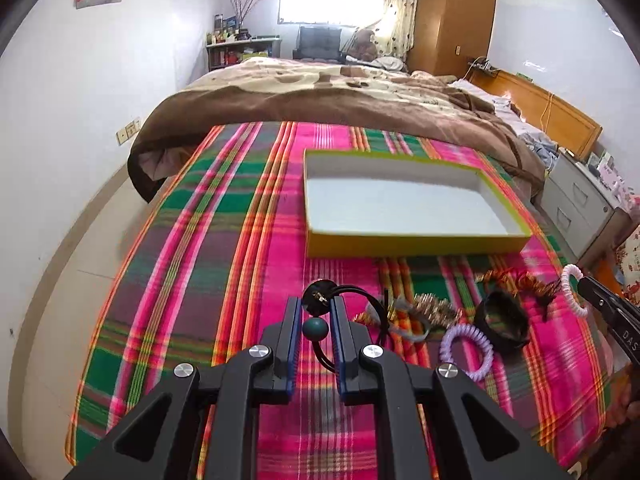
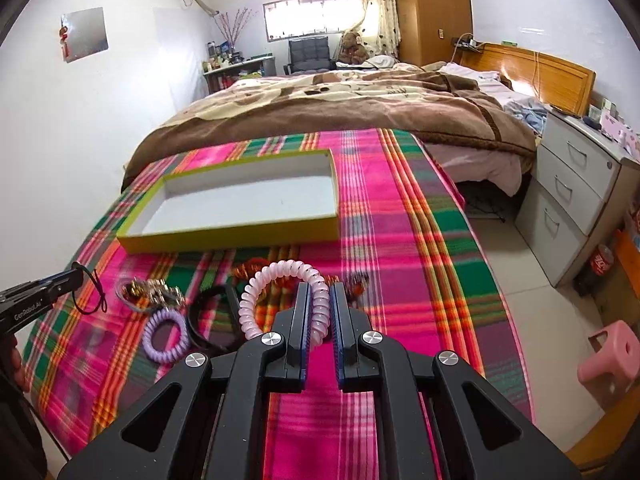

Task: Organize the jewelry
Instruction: 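Carry both held items over the white box and lower them inside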

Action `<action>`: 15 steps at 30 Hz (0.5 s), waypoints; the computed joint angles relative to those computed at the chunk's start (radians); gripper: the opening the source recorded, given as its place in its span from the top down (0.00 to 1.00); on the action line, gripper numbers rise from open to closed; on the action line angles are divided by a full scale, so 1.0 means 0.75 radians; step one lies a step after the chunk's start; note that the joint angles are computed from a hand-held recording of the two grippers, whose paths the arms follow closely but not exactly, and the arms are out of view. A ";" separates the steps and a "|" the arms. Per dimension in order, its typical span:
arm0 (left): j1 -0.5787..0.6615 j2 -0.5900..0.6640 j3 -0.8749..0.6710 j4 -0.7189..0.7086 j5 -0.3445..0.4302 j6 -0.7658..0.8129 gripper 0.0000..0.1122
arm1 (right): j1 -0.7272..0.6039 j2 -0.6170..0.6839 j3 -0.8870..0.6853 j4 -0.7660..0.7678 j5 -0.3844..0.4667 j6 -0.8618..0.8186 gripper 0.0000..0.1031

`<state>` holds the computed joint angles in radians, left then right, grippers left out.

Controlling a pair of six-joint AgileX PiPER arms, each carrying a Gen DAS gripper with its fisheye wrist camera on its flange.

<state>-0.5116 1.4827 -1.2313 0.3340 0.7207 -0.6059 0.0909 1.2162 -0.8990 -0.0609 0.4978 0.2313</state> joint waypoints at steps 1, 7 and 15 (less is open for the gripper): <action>0.010 0.009 -0.024 -0.021 -0.003 0.025 0.87 | -0.006 0.018 -0.029 0.019 0.004 -0.023 0.91; 0.055 0.114 -0.224 -0.100 0.021 0.134 0.87 | -0.028 0.161 -0.220 0.073 0.024 -0.099 0.91; 0.129 0.329 -0.537 -0.270 0.064 0.319 0.87 | -0.046 0.410 -0.477 0.065 0.074 -0.126 0.91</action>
<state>-0.4151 1.7297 -1.6338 0.1316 0.7689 -0.3668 0.0562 1.5238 -1.2565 -0.0121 0.5531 0.1366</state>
